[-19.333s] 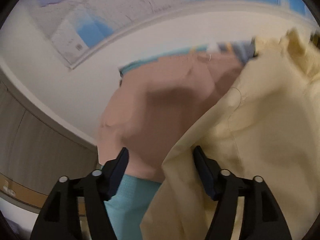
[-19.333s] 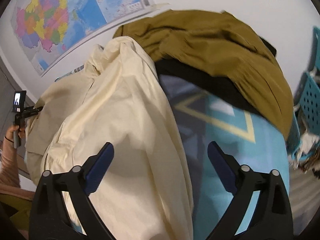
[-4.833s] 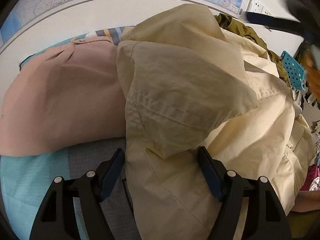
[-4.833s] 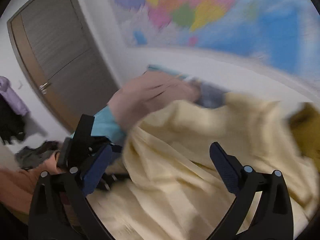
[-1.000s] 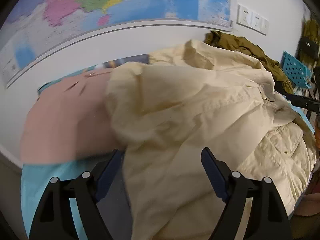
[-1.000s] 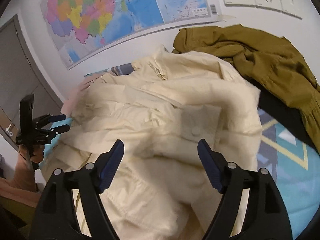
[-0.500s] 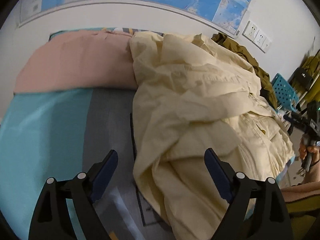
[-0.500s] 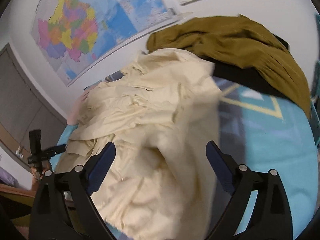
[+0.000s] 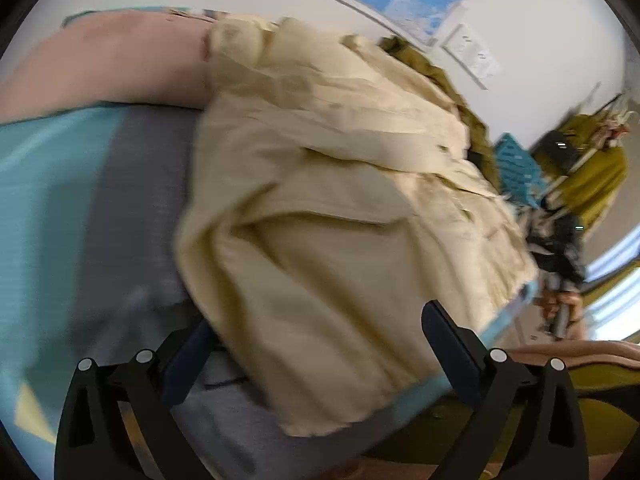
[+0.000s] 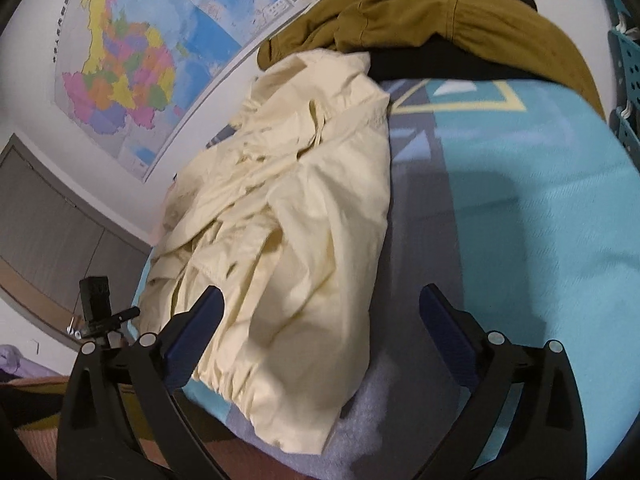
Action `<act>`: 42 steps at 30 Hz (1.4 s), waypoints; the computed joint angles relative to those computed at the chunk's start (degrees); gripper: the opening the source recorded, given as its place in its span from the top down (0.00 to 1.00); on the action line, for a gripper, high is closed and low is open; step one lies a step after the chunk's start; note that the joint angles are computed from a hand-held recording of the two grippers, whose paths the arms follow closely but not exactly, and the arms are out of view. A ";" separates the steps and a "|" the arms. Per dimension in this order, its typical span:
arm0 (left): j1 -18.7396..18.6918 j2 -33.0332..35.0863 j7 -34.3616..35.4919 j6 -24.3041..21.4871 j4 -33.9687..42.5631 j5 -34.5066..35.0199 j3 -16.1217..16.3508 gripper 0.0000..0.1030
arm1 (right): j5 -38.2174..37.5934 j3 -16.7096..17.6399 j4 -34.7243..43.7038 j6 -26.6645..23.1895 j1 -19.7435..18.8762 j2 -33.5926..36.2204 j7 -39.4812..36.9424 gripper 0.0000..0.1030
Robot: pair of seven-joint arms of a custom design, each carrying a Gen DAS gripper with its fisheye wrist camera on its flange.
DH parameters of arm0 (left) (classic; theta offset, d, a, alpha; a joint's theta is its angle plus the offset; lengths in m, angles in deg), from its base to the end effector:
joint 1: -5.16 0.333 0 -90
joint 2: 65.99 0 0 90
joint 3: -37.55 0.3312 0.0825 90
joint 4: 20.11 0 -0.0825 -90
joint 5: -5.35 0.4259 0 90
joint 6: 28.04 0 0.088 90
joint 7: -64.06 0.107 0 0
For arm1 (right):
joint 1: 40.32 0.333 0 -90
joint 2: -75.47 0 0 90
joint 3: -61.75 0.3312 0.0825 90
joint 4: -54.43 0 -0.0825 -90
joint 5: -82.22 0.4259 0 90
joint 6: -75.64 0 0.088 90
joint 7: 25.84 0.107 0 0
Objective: Fold large clothes
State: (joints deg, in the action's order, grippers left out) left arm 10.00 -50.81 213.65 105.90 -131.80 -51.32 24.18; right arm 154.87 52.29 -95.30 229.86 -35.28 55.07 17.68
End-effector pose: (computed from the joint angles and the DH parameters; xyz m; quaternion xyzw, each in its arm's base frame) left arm 0.6530 -0.1047 0.3572 0.4700 -0.7909 0.3830 0.0829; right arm 0.4509 -0.0645 0.3844 -0.5219 0.7430 -0.0174 0.4186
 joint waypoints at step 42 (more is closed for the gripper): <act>-0.91 -0.37 -6.15 3.42 -0.03 1.74 -0.50 0.61 | 14.47 1.68 -1.86 -17.78 1.37 -0.58 -12.39 0.66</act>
State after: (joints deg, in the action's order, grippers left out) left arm 9.09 -51.18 207.50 109.31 -131.83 -49.58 23.67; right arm 169.34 53.97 -97.15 212.08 -33.91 54.49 5.29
